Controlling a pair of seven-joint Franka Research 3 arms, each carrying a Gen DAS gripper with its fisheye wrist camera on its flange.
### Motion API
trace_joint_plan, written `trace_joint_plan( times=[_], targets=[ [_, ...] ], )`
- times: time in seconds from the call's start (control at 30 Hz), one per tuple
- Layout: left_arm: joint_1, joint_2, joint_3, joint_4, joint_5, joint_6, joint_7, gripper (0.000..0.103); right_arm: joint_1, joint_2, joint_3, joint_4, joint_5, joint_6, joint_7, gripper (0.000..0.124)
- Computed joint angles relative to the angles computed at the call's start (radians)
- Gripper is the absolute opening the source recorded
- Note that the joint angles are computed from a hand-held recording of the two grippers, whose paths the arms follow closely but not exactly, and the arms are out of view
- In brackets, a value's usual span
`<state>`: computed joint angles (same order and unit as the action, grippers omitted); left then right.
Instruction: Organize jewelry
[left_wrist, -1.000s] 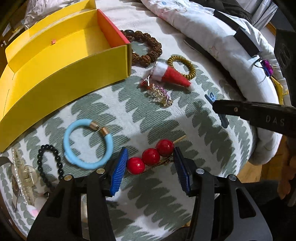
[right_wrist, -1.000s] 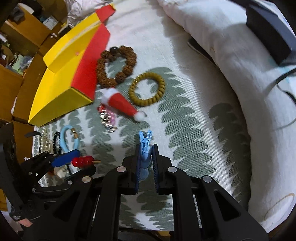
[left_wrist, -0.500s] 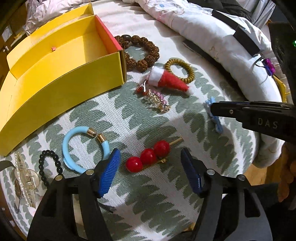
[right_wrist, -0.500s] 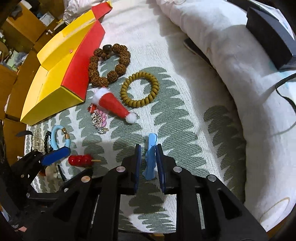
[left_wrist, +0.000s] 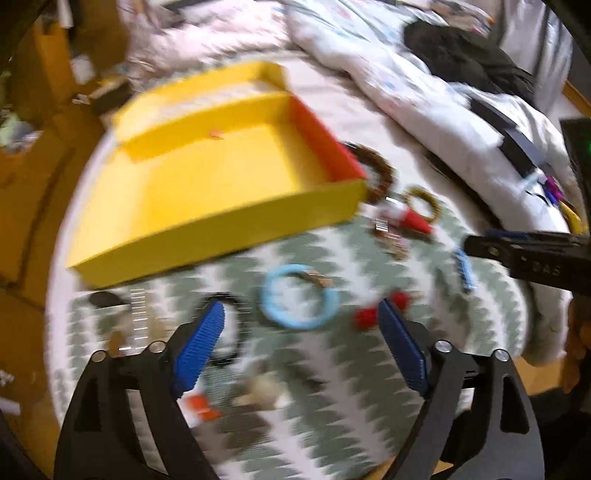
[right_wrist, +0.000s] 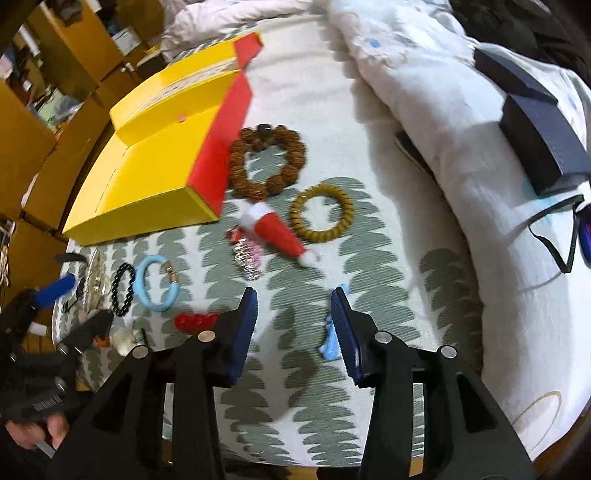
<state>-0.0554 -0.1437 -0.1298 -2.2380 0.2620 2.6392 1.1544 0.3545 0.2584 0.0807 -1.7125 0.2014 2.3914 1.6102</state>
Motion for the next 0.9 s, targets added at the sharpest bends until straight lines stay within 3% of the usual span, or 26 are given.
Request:
trace_joint_plan(
  times=[0.1, 0.2, 0.4, 0.6, 0.8, 0.9],
  targets=[
    [0.059, -0.068, -0.012, -0.063, 0.153, 0.023, -0.151, 0.088, 0.012, -0.01, 0.007, -0.014, -0.008, 0.013, -0.004, 0.045],
    [0.102, -0.118, -0.016, -0.114, 0.224, 0.025, -0.263, 0.09, 0.027, -0.017, 0.009, -0.021, -0.026, 0.01, 0.008, 0.045],
    [0.162, -0.18, -0.044, -0.165, 0.325, -0.045, -0.466, 0.09, 0.042, -0.042, 0.02, -0.054, -0.032, 0.005, 0.006, 0.045],
    [0.18, -0.208, -0.039, -0.188, 0.415, -0.066, -0.567, 0.092, 0.062, -0.04, 0.019, -0.068, -0.066, -0.002, 0.033, 0.045],
    [0.188, -0.257, -0.034, -0.237, 0.465, -0.011, -0.629, 0.095, 0.068, -0.044, 0.021, -0.074, -0.076, 0.011, 0.043, 0.045],
    [0.203, -0.263, -0.067, -0.228, 0.518, -0.042, -0.655, 0.095, 0.071, -0.053, 0.019, -0.082, -0.092, 0.013, 0.058, 0.045]
  ],
)
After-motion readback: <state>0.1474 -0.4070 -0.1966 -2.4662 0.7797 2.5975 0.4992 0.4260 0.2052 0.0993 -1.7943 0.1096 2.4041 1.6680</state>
